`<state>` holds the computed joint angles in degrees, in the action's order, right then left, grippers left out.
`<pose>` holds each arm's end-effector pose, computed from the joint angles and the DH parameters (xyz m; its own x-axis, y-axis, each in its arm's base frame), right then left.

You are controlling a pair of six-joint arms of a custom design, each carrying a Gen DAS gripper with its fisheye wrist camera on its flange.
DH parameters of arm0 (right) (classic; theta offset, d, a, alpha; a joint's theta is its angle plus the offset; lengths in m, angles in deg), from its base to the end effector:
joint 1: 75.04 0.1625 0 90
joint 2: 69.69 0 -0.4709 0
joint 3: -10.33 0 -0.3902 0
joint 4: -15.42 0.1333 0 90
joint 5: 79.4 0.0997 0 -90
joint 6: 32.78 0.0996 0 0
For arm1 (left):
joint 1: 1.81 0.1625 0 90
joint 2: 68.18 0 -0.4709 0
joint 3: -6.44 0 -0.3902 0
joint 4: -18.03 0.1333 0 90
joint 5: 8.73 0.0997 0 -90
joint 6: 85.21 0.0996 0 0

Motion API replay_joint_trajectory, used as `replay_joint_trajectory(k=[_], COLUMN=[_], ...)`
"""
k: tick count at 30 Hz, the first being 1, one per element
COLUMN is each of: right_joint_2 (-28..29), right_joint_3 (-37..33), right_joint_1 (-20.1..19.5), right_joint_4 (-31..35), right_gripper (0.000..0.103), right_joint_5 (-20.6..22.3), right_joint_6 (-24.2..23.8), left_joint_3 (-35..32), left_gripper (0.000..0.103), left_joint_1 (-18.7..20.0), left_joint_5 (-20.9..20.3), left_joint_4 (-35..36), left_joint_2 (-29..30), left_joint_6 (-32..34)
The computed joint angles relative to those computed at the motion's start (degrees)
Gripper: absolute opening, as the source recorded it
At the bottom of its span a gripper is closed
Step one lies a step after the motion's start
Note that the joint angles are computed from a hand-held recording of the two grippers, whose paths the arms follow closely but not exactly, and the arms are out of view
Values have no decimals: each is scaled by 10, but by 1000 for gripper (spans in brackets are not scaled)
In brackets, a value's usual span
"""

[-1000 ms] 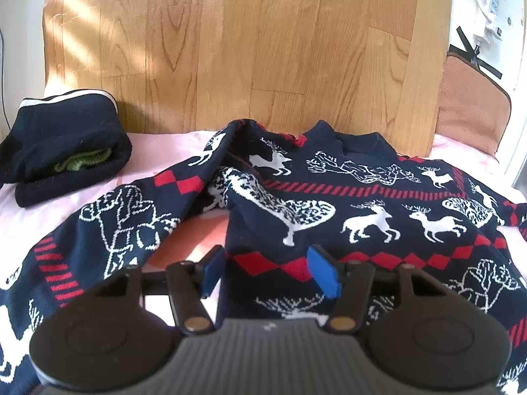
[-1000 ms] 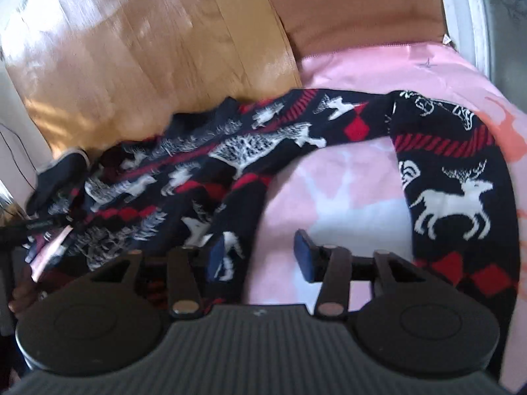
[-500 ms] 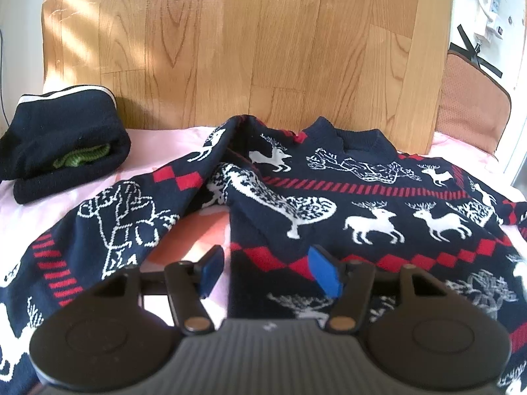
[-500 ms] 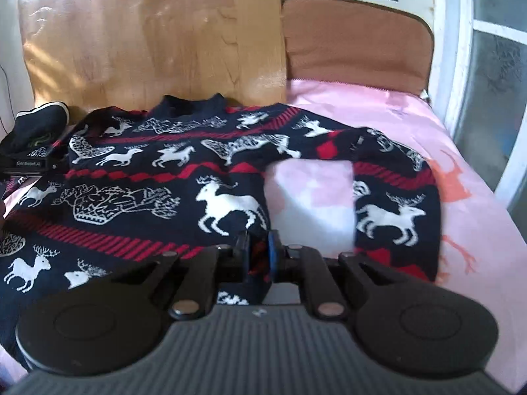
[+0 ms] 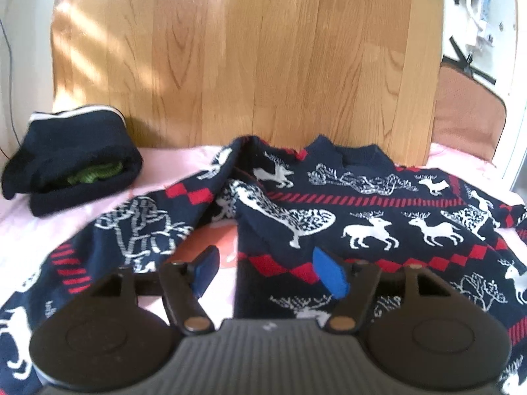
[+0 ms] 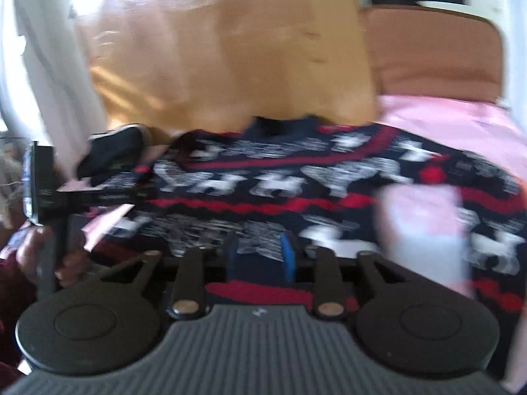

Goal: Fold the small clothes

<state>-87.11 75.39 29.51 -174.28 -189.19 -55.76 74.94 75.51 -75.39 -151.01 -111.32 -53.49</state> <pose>0.3093 -0.7952 0.0362 -0.8399 -0.2120 0.4995 -0.5240 0.5565 -0.6448 -0.0134 -0.8466 0.3435 -0.7532 0.2103 -0.6232 0.6184 0.5493 -0.5620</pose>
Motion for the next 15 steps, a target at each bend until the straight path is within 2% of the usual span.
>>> replay_joint_trajectory(k=[4, 7, 9, 11, 14, 15], right_joint_2=[41, 85, 117, 148, 180, 188], right_joint_3=[-74, -163, -223, -281, -330, -345], right_joint_1=[1, 5, 5, 2, -6, -7], right_joint_4=[57, 117, 137, 156, 176, 194], right_gripper=[41, 42, 48, 50, 50, 48], right_joint_5=[46, 57, 66, 74, 53, 40], right_joint_6=[-11, -12, -9, 0, 29, 55], left_joint_3=[45, 62, 61, 55, 49, 47], left_gripper=[69, 72, 72, 72, 72, 72], left_joint_1=[9, 13, 13, 13, 15, 16], left_joint_5=[-24, -21, -15, -11, -18, -21], left_joint_4=[-33, -45, -41, -34, -19, -15], left_joint_2=[-31, -43, -43, -40, -38, -37], left_joint_6=[-9, -18, -24, -24, -23, -24])
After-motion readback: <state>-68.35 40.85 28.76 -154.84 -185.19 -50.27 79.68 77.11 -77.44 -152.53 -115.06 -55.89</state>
